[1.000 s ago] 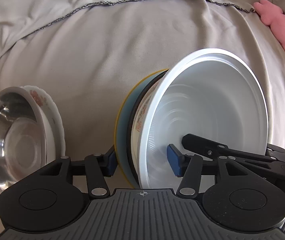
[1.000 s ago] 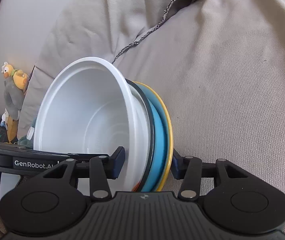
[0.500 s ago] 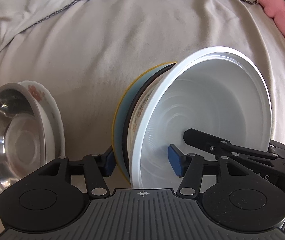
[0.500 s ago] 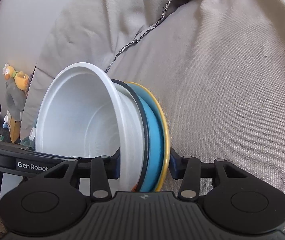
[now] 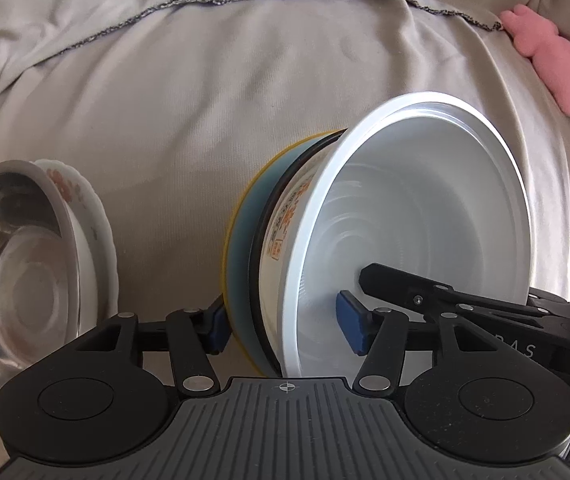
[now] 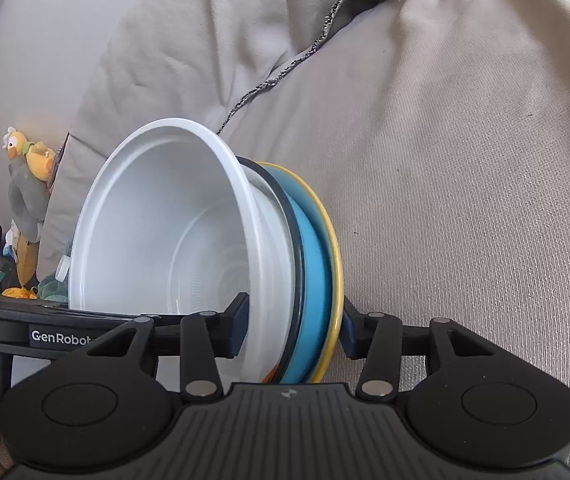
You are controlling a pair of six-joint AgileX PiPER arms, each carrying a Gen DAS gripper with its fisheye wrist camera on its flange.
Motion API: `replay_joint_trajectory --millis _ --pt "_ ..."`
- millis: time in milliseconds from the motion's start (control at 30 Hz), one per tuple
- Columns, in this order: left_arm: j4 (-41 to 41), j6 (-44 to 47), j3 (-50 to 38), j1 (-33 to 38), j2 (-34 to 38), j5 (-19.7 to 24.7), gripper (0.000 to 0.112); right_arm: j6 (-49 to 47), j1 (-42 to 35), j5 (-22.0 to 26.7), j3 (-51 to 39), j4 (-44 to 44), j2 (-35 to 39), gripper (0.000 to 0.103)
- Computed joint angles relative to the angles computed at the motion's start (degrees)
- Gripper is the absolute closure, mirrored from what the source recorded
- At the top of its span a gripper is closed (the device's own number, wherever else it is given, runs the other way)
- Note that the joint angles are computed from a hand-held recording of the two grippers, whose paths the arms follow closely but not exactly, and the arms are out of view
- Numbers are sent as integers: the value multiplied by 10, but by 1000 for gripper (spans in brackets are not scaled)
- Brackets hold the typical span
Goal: Organize plates and bowls
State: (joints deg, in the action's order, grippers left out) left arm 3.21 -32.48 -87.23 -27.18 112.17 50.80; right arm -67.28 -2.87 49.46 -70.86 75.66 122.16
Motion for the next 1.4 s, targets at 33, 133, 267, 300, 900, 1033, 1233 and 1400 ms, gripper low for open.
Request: replay_joint_trajectory --millis 33,133,267,300,900,1033,1233,1400 --pt "1 -7 13 0 -6 -14 53 1 2 -4 2 -2 -3 57" --pt "-5 0 32 3 -15 -33 53 9 9 -14 5 -9 -11 57" --pt "-11 12 36 8 -17 -41 53 48 16 -14 -10 -36 -11 57" --pt "-12 13 37 8 -17 -41 53 55 17 -14 -14 -42 -10 57" --pt "-65 87 22 37 -5 -36 52 127 38 -16 -62 -106 -1 56" --pt "-59 68 46 33 -18 -63 53 108 40 -24 -51 -95 -6 55" --pt "-46 53 71 27 -35 -90 57 102 45 -34 -44 -97 -14 55" --pt "-54 59 88 28 -46 -104 58 81 47 -57 -22 -89 -33 53"
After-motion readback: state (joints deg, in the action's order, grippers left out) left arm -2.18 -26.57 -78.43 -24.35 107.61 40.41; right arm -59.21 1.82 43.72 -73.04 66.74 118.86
